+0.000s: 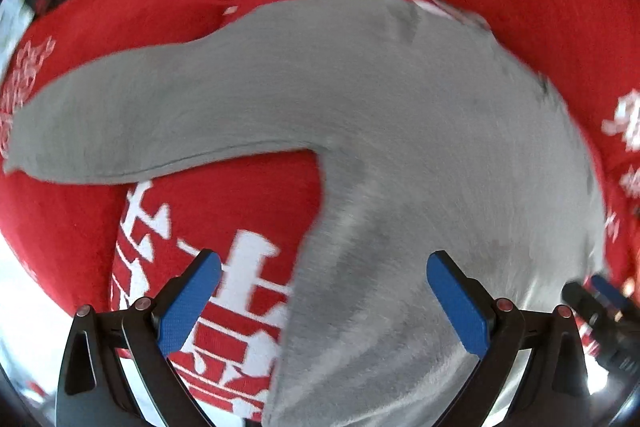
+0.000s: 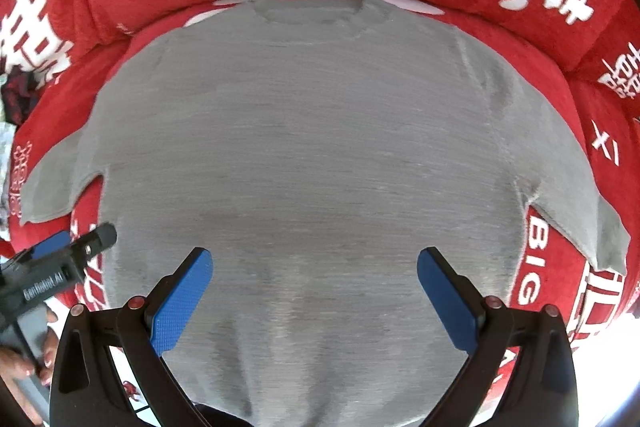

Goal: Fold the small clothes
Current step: 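Grasp the grey sweater's sleeve with the left gripper and fold it inward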

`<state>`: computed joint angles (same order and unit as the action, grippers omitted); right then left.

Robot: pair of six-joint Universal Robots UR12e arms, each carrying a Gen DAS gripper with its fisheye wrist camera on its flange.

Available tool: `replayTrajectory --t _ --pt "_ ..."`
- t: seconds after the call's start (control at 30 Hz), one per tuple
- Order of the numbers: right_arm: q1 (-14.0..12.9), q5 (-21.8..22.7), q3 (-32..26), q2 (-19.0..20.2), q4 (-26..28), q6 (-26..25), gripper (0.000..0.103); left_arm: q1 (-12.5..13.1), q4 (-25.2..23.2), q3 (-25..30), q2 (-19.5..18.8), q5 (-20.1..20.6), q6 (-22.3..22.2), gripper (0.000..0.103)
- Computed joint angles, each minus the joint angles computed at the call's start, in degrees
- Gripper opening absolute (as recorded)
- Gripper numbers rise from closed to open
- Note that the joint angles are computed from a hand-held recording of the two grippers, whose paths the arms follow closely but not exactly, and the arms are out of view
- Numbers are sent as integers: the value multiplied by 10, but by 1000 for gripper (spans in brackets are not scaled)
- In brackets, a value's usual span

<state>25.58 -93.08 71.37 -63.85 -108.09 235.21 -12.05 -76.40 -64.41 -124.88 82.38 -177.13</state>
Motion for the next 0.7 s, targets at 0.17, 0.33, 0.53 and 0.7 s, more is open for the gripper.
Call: replayTrajectory --t 0.17,0.33,0.53,0.7 --pt "8 12 -33 22 5 -16 102 41 51 -19 -2 -60 -59 103" --pt "16 28 -71 49 18 -35 102 81 85 -42 -12 -131 -137 103" --pt "23 43 -102 74 35 -50 102 97 135 -46 -39 -223 -216 103" --pt "26 51 -115 85 36 -50 102 104 189 -38 -57 -264 -300 103"
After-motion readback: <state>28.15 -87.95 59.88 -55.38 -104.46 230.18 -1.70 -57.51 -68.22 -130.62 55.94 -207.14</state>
